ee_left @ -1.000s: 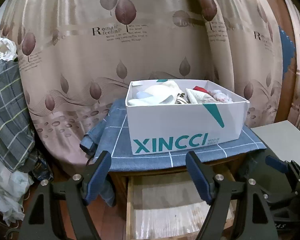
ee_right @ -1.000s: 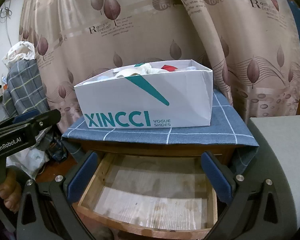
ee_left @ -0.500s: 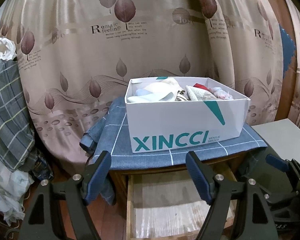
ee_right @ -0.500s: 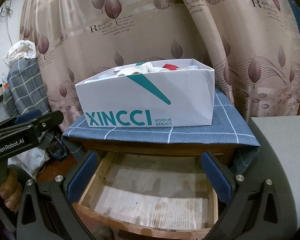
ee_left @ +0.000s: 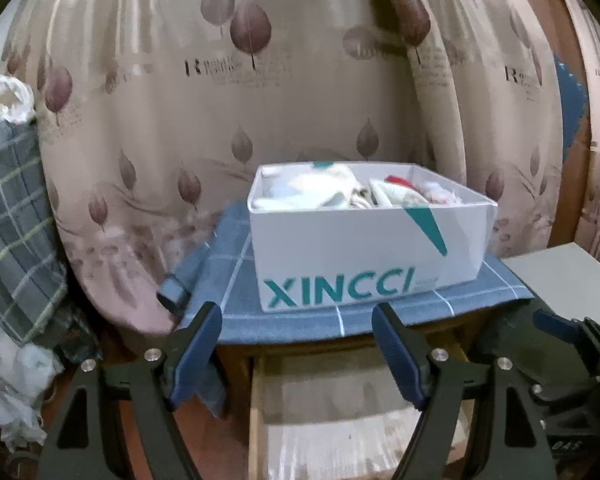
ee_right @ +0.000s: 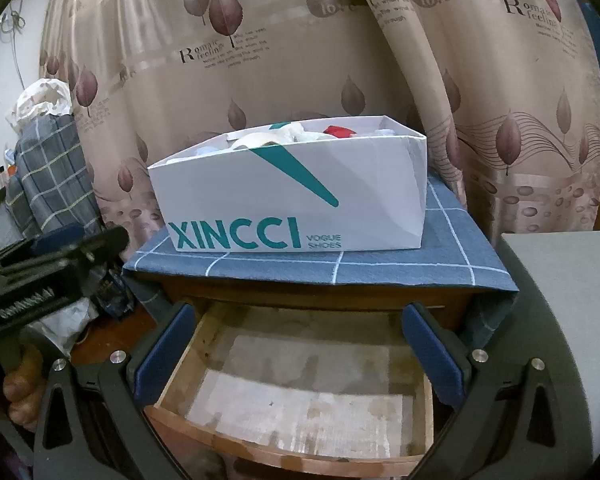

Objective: Take underwear out of drawer

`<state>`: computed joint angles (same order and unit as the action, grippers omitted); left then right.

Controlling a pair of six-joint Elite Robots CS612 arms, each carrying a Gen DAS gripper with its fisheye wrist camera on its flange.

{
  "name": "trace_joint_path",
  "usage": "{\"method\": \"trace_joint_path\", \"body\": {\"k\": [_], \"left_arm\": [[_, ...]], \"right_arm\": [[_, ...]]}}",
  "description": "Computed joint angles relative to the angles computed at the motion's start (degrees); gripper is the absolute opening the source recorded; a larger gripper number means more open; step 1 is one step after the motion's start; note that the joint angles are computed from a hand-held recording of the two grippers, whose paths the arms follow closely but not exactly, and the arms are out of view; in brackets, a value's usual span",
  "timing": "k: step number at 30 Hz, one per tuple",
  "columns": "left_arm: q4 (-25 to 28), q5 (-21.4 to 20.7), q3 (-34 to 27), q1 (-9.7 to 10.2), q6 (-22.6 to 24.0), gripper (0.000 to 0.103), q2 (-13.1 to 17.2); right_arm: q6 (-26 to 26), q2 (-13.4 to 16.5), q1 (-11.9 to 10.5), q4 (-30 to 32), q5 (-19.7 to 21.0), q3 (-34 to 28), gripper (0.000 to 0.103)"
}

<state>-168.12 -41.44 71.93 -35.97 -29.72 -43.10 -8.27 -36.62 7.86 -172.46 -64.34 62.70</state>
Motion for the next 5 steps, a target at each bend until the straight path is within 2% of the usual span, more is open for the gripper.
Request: {"method": "trace_joint_path", "body": {"k": [3,5], "left_arm": [[1.94,-1.77,0.08,0.37,-1.06,0.08,-0.35],[2.3,-1.35,0.07,0.34,-1.02,0.08,-0.39]], "right_arm": [[0.3,-0.2,-0.47,-0.13,0.11,0.3,0.103],[1.71,-0.64,-1.17,0.96,0.75,0.32,0.103]]}}
